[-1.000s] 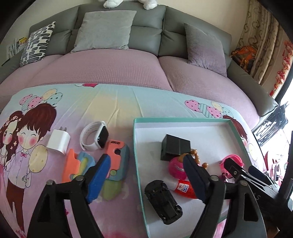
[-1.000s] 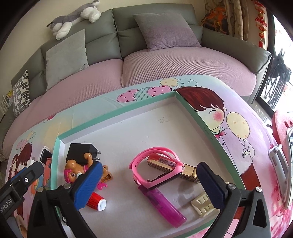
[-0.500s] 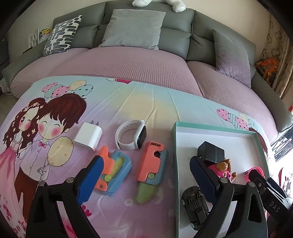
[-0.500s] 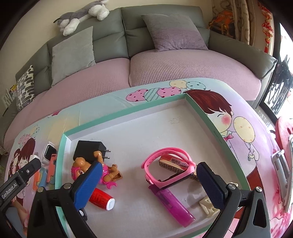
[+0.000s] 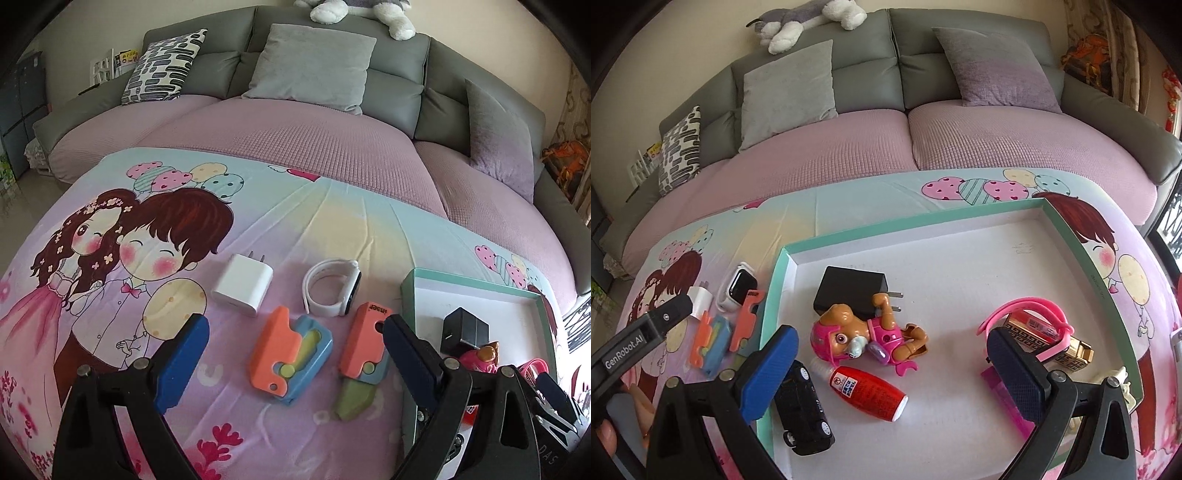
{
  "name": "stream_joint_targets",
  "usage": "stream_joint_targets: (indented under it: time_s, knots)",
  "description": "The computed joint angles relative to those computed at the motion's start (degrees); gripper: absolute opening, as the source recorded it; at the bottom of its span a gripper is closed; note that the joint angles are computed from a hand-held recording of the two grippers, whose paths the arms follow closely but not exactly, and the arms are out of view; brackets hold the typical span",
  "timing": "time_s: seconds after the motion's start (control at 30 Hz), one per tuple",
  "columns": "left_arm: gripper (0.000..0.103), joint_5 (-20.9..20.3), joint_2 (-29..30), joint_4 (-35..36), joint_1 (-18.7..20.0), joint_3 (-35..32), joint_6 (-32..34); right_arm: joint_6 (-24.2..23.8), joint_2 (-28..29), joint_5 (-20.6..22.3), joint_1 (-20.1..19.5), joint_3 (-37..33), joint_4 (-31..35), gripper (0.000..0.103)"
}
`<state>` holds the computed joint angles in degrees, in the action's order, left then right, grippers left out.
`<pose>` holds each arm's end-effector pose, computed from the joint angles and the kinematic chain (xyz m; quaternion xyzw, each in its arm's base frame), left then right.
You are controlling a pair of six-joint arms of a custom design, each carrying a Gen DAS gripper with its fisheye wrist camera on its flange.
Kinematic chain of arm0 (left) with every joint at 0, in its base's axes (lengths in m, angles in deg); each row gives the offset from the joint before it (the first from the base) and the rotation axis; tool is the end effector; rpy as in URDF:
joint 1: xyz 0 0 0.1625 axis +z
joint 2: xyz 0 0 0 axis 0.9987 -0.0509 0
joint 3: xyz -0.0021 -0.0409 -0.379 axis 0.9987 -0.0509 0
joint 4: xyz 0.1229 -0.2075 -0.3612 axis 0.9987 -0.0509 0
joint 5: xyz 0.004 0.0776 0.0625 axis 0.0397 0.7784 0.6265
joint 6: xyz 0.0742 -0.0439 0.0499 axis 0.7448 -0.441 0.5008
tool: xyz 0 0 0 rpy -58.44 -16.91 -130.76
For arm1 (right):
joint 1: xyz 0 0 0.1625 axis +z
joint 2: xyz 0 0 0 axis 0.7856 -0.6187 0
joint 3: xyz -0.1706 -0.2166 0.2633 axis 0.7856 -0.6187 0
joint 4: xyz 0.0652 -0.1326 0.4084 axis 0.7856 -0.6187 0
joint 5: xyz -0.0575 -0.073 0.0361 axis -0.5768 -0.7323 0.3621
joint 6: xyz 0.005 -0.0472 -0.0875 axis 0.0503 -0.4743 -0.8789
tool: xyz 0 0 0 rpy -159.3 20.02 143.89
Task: Organize rigid objects
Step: 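Withdraw both tools from the tray toward the remaining objects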
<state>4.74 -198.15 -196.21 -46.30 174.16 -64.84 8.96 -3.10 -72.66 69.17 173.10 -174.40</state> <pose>-0.0677 -0.3420 0.2066 0.0592 0.8860 -0.3330 0.3173 0.2438 -0.3025 0.0164 0.0286 -0.8770 0.3508 0.3270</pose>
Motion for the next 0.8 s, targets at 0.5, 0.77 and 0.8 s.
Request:
stream_joint_targets:
  time_s: [0.5,0.77,0.8]
  knots:
    - [0.103,2.66,-6.95,-3.28,5.56,1.33,3.5,-1.9,6.95,5.36,3.0,-6.96,2.47,0.103]
    - [0.103,-2.24,-3.35,-7.93,10.29,0.37,9.85,-1.66,9.04,3.85,4.02,-9.3,4.68,0.103]
    - [0.103,-2.69,-2.18,-7.58,10.63,0.01,10.51,-1.61,9.1,3.1,4.24,-9.42,4.87,0.103]
